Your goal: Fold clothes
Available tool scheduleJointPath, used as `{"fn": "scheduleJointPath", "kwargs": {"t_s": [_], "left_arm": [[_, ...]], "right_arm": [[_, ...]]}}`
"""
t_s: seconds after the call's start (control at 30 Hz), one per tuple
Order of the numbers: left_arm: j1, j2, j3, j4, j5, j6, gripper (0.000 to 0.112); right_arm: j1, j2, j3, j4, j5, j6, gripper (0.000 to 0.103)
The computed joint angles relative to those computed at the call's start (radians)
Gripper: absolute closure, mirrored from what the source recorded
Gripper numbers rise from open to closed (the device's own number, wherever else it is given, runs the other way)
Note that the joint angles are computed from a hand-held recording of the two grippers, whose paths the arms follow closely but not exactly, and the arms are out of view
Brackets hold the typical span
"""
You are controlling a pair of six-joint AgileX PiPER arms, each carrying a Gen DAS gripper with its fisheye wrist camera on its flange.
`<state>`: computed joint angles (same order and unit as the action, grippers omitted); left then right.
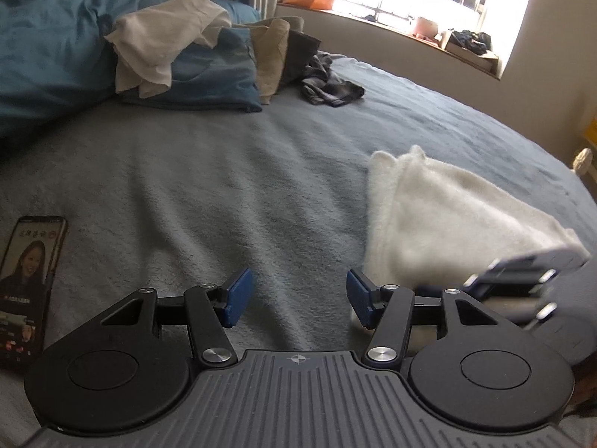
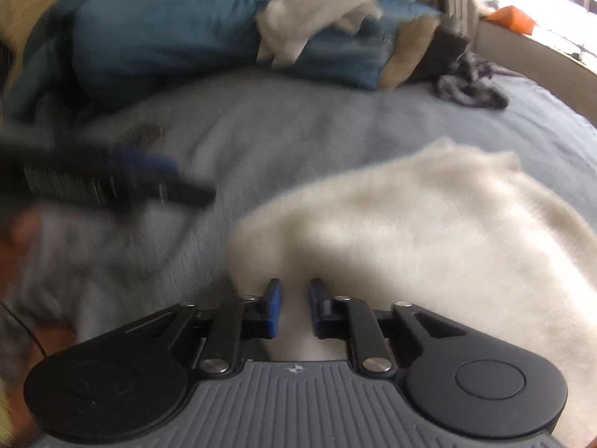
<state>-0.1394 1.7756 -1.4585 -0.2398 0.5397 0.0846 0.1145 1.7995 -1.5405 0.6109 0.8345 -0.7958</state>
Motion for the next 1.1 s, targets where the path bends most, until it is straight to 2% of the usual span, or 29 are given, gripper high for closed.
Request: {"fn": "scheduleJointPath", "kwargs": {"t_s": [0.17, 0.27, 0.4, 0.5, 0.6, 0.7, 0.77, 0.93, 1.0, 1.1], "left_arm": [[0.016, 0.014, -0.015, 0.01, -0.002, -0.06, 0.056], [0.016, 0.006, -0.005, 0.008, -0.016, -0.057, 0.056], [0.005, -0.015, 0.022, -0.009, -0.06, -0.001, 0.056], [-0.001, -0.034, 0.05, -0.135, -0.1, 0.164, 0.056], [-0.007, -0.038, 0.058, -0.338, -0.083, 0.435, 0.056], [-0.023, -0.017, 0.038, -0.493, -0.003, 0.648, 0.056], [-0.041, 0.006, 0.024, -0.531, 0.048, 0.706, 0.056], [-0.112, 0.074, -0.016, -0.366, 0.075, 0.601, 0.056], [-0.133, 0.092, -0.02, -0.29, 0.071, 0.533, 0.056], [-0.133, 0.1, -0.027, -0.276, 0.072, 0.501, 0.056]], "right_arm": [[0.034, 0.063, -0.076, 0.037, 0.027, -0.009, 0.088], [0.048, 0.116, -0.072, 0.059, -0.007, -0.024, 0.091], [0.0, 0.126, -0.114, 0.117, 0.07, 0.039, 0.092], [-0.095, 0.056, -0.044, 0.248, 0.121, 0.047, 0.09], [-0.223, -0.037, 0.045, 0.329, 0.171, 0.002, 0.089], [-0.349, -0.117, 0.104, 0.323, 0.201, 0.05, 0.089], [-0.432, -0.188, 0.161, 0.31, 0.197, 0.094, 0.089], [-0.62, -0.337, 0.35, 0.278, 0.211, 0.2, 0.089], [-0.637, -0.363, 0.415, 0.236, 0.202, 0.206, 0.089], [-0.612, -0.369, 0.488, 0.182, 0.142, 0.15, 0.091]]}}
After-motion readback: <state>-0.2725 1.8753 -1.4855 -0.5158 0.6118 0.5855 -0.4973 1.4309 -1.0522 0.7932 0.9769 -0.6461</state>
